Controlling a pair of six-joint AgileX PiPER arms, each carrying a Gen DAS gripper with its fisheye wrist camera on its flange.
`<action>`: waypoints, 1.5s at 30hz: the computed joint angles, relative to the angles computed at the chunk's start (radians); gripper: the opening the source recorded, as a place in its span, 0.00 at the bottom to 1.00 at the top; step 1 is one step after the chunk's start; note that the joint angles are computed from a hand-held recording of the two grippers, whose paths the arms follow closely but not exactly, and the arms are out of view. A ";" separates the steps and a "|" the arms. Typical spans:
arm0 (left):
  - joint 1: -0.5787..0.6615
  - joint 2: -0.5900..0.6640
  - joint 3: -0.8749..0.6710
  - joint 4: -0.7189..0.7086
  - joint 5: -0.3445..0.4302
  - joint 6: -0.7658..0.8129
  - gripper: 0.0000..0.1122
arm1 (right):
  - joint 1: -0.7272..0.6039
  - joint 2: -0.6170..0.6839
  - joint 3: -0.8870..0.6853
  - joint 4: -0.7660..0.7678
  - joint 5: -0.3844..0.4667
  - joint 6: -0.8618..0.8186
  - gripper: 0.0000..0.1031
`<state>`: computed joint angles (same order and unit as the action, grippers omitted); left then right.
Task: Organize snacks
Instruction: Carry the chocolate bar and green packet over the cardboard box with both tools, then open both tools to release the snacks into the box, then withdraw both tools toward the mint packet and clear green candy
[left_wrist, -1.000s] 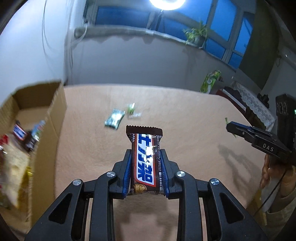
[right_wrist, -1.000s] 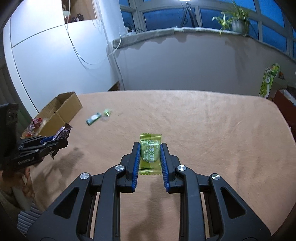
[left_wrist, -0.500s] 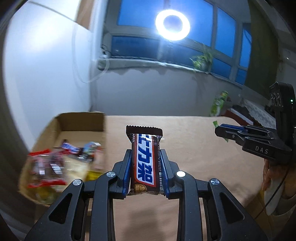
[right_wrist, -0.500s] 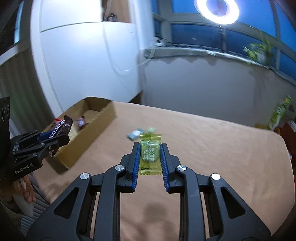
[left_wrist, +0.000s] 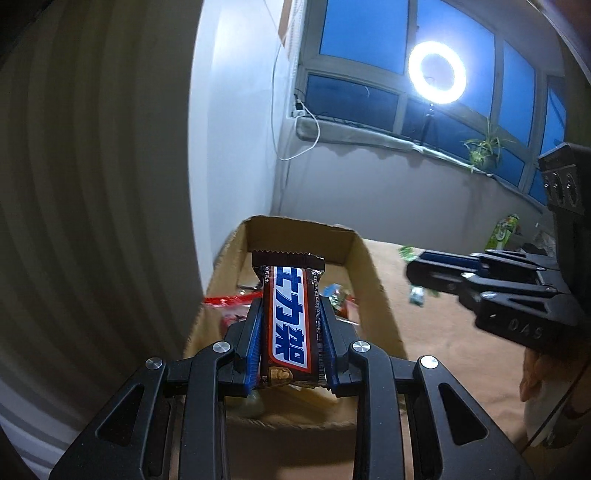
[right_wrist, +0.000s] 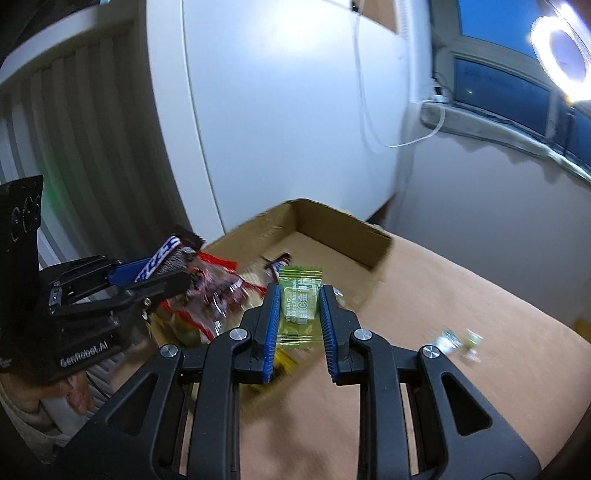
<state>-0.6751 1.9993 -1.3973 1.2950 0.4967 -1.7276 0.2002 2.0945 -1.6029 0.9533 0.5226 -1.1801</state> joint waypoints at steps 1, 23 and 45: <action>0.011 0.013 -0.021 -0.028 -0.007 0.038 0.23 | 0.010 0.019 -0.028 -0.019 0.006 0.023 0.21; -0.027 -0.050 0.060 0.022 0.053 -0.046 0.68 | -0.019 0.002 0.112 0.069 -0.124 -0.093 0.68; -0.190 0.247 -0.518 -0.443 0.161 0.512 0.71 | -0.368 -0.102 0.304 0.231 -0.028 -0.348 0.68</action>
